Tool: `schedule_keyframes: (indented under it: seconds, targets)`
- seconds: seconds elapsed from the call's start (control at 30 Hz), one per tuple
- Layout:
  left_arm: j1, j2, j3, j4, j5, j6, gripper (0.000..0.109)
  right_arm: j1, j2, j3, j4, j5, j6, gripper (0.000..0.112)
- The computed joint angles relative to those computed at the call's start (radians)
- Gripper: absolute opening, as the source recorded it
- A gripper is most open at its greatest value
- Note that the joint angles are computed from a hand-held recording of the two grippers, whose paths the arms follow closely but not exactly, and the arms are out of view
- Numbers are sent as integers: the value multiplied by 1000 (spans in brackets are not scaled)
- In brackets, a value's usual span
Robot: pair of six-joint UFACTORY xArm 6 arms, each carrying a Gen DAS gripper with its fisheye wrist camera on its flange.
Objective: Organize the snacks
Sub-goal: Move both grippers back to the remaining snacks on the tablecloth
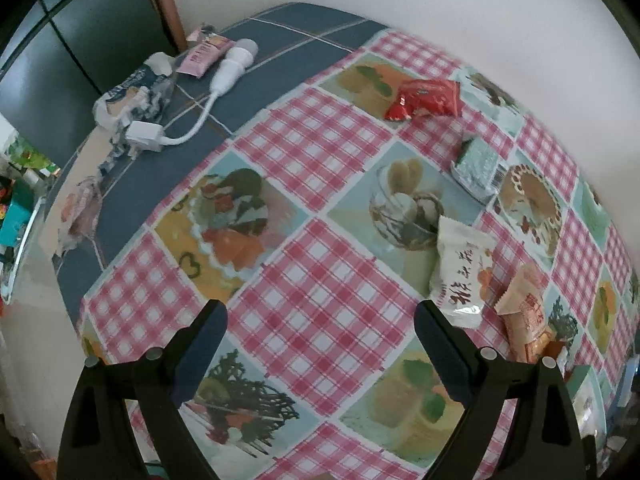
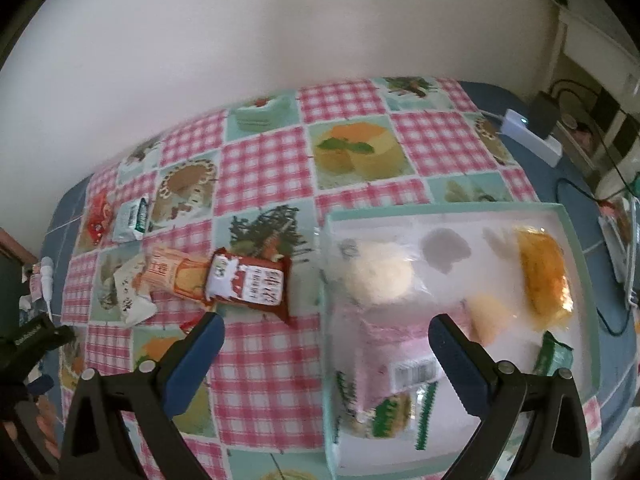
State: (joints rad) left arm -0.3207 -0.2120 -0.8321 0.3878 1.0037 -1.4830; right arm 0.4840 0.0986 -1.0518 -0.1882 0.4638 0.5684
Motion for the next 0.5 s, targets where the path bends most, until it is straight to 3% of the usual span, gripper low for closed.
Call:
schedule_keyframes:
  seconds: [0.2, 0.5]
  targets:
    - [-3, 67, -26, -43, -74, 71, 95, 23, 60, -55, 51, 13, -51, 103]
    - [-26, 171, -77, -119, -195, 187, 95, 16, 104, -97, 25, 56, -13, 103]
